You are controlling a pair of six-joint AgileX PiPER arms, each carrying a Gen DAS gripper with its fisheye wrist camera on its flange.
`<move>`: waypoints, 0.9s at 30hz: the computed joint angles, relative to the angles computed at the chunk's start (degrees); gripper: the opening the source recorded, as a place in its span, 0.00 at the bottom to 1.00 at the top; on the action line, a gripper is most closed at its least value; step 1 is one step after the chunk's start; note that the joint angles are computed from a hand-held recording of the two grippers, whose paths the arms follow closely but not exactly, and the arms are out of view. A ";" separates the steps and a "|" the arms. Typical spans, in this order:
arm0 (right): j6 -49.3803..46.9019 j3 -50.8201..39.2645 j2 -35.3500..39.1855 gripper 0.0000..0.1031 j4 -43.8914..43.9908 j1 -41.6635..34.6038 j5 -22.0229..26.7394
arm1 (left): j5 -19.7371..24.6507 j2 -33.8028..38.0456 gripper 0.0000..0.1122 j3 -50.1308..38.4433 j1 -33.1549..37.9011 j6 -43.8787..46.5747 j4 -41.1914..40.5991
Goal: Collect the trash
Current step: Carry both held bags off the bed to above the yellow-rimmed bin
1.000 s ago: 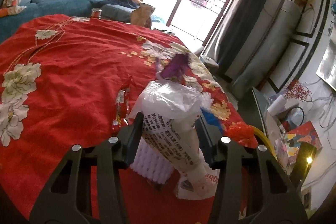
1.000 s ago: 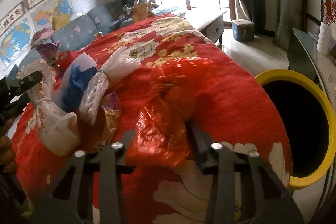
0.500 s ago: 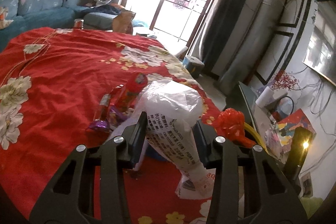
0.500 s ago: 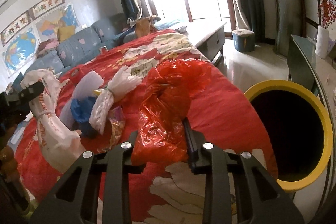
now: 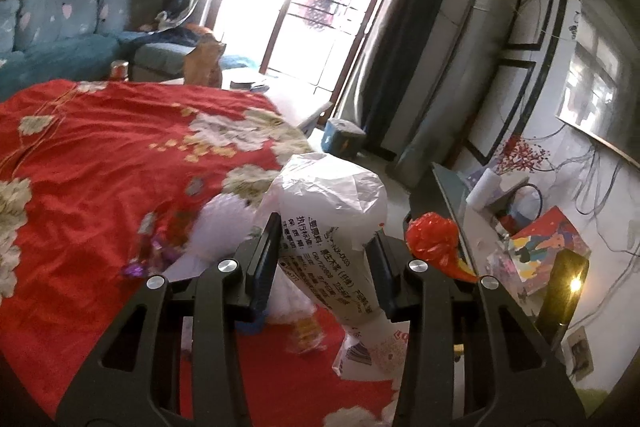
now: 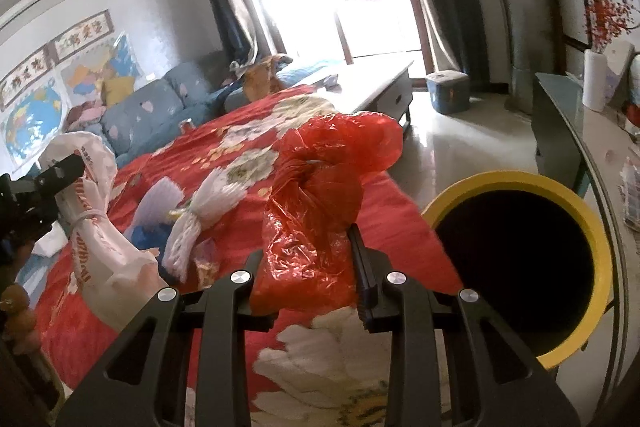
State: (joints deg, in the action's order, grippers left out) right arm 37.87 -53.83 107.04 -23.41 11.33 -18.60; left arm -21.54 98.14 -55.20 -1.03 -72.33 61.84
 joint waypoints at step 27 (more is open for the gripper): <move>11.49 6.11 -2.03 0.28 -11.19 -17.88 -2.27 | 14.09 16.55 0.30 -22.33 -21.27 14.76 -14.61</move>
State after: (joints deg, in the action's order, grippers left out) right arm 49.35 -47.72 105.01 -34.60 -6.54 -20.87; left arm -7.45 114.69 -77.53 -22.30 -57.56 47.23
